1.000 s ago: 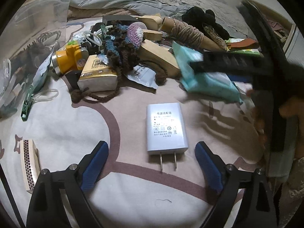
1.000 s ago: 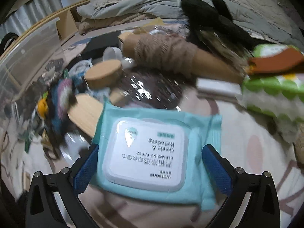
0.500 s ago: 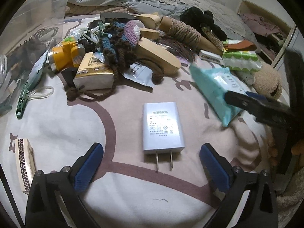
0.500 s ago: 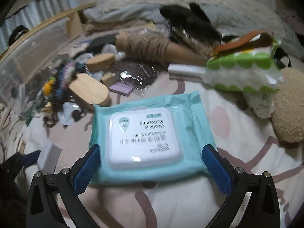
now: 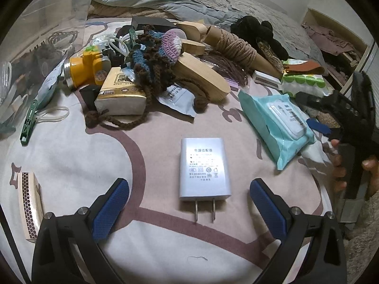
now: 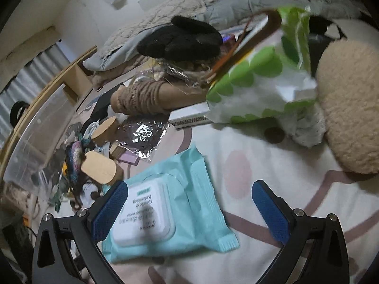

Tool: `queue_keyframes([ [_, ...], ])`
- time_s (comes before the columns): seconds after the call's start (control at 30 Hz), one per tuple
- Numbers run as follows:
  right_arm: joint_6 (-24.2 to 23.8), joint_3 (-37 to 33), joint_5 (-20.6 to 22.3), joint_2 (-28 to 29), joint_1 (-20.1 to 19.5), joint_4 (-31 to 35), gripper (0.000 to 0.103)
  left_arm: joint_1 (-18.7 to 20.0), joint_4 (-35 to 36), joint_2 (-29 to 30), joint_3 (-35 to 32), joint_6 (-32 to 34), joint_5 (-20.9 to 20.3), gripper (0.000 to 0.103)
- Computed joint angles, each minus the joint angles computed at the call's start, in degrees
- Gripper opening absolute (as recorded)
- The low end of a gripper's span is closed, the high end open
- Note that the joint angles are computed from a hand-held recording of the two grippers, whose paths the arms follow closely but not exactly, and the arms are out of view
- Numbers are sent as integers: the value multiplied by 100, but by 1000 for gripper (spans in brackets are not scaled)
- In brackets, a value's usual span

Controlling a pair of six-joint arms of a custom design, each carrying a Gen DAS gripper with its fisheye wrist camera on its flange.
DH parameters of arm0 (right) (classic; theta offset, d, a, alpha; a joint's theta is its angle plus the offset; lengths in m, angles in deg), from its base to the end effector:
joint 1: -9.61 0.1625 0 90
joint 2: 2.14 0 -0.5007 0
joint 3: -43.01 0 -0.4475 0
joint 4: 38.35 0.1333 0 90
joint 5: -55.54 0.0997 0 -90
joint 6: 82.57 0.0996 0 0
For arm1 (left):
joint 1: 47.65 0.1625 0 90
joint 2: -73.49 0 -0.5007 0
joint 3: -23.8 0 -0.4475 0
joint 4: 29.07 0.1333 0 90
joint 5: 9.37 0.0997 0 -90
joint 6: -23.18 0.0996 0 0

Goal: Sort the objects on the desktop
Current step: 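Lower the left tool over the white charger while the right tool approaches the blue wipes pack, then close the left gripper on the white charger while the right gripper grasps the wipes pack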

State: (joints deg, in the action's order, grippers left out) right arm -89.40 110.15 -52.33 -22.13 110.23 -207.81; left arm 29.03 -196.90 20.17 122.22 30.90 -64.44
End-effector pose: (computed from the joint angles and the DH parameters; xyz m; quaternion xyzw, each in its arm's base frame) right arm 0.2686 -0.8753 -0.0212 0.1012 -0.9444 0.2796 0.1400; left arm 0.0140 -0.7669 0.2323 0.0840 0.9153 -0.2825 0.2745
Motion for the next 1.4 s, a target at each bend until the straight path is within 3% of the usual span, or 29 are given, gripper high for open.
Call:
queue_keyframes([
  [0.23, -535, 148, 42, 45, 171, 66, 103, 39, -71, -42, -2, -144, -205, 100],
  [0.33, -633, 350, 34, -51, 212, 89, 103, 38, -130, -50, 1, -178, -203, 95],
  [0.5, -497, 412, -145, -88, 226, 153, 103, 18, -229, -55, 33, -122, -162, 84],
  [0.57, -419, 410, -176, -96, 217, 157, 103, 0, -262, -45, 35, -36, -128, 75],
  [0.77, 111, 510, 322, -206, 86, 13, 103, -50, -295, -11, 44, 235, -158, 58],
  [1.03, 548, 736, 793, -311, 130, 62, 103, -87, -344, 45, 20, 375, -10, 48],
  [1.27, 542, 927, 1145, -368, 180, 525, 103, -63, -365, 33, -15, 287, -11, 46],
  [1.4, 521, 1025, 862, -410, 246, 310, 103, -48, -399, 51, -49, 287, -1, 44],
])
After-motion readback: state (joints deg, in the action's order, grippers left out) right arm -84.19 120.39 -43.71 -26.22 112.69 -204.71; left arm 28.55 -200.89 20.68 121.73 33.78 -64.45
